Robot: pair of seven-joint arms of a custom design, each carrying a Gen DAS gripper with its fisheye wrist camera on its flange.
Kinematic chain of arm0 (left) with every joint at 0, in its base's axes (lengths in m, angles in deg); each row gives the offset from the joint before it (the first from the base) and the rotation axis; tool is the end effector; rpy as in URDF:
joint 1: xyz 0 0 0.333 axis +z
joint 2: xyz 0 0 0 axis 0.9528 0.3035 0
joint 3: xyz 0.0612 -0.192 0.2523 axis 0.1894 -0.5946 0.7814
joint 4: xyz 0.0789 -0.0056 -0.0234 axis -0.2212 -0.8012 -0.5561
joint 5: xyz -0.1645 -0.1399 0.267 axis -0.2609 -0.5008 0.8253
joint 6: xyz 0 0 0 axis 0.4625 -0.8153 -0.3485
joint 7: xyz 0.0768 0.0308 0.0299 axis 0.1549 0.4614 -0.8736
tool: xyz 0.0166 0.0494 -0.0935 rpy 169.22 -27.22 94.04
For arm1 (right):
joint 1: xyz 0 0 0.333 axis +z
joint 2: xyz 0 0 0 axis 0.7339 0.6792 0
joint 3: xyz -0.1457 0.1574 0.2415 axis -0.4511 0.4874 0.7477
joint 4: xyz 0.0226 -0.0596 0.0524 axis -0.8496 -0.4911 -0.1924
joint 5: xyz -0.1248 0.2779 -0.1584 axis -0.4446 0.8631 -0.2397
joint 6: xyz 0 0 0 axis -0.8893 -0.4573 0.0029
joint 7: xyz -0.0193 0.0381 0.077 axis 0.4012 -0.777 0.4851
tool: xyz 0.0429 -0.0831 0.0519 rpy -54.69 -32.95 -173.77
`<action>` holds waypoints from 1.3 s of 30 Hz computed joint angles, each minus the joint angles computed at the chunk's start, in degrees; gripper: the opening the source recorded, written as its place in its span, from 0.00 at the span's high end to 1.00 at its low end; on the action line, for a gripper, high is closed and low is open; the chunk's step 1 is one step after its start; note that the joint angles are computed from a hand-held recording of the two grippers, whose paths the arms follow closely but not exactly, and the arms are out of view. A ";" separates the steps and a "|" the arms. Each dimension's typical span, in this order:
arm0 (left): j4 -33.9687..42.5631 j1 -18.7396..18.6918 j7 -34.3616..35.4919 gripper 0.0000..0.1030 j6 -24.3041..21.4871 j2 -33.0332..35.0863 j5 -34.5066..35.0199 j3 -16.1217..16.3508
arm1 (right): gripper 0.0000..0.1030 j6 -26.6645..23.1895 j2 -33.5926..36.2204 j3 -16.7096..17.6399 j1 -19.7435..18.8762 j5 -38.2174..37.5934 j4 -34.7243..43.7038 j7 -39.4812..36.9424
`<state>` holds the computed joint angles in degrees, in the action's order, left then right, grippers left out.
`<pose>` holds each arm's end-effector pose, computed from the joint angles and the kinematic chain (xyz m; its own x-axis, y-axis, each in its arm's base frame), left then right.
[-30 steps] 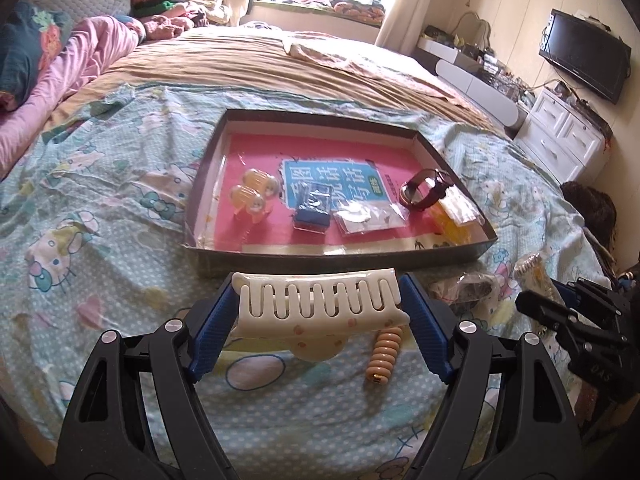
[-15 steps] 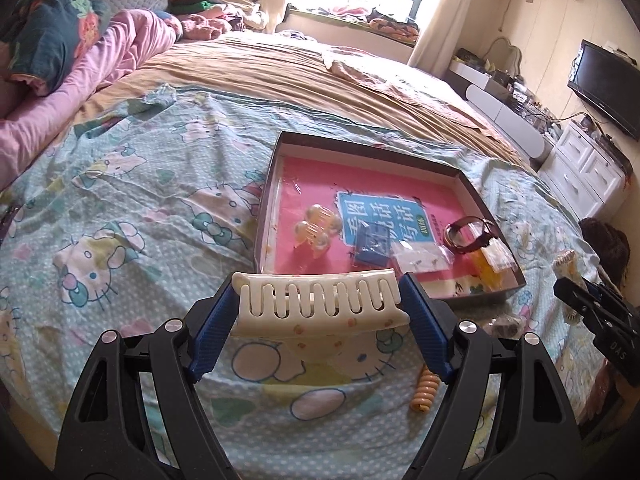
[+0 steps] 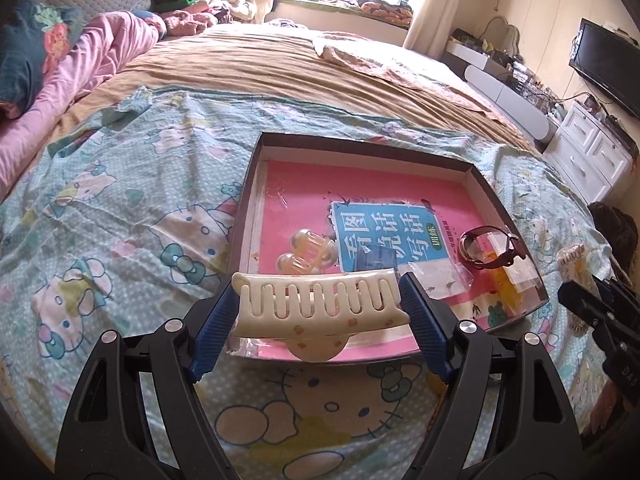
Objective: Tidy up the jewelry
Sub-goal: 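Carry the coiled-tie bag in the right tool and claw clip in the left into the tray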
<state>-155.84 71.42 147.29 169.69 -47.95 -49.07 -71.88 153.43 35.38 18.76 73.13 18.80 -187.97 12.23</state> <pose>0.4899 -0.0824 0.5512 0.0039 -0.9833 0.1817 -0.7450 -0.1241 -0.6554 0.4700 0.2117 0.5719 0.4967 -0.8608 -0.1109 -0.5762 -0.2316 -0.7838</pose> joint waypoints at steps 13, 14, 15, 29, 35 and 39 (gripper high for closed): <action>2.03 0.07 1.01 0.30 -2.11 2.69 -0.86 0.87 | 0.72 -2.59 6.72 4.35 -2.82 -4.87 5.24 2.63; 2.06 0.08 0.93 0.30 -2.16 2.77 -0.71 0.84 | 0.72 -2.55 7.10 4.67 -3.02 -5.47 5.49 3.08; 2.13 0.09 0.88 0.30 -2.22 2.87 -0.47 0.81 | 0.72 -2.69 7.57 4.95 -3.21 -6.15 5.89 3.56; 2.38 -0.10 1.43 0.30 -2.26 3.66 0.16 1.02 | 0.72 -4.03 12.66 7.50 -5.79 -15.47 10.36 11.09; 2.43 -0.10 1.29 0.30 -2.20 3.71 0.13 0.98 | 0.70 -4.62 13.03 7.86 -6.31 -17.06 10.58 13.01; 2.33 -0.19 1.59 0.30 -2.04 3.68 -0.48 1.09 | 0.57 -3.95 12.42 8.23 -6.61 -16.61 9.88 12.84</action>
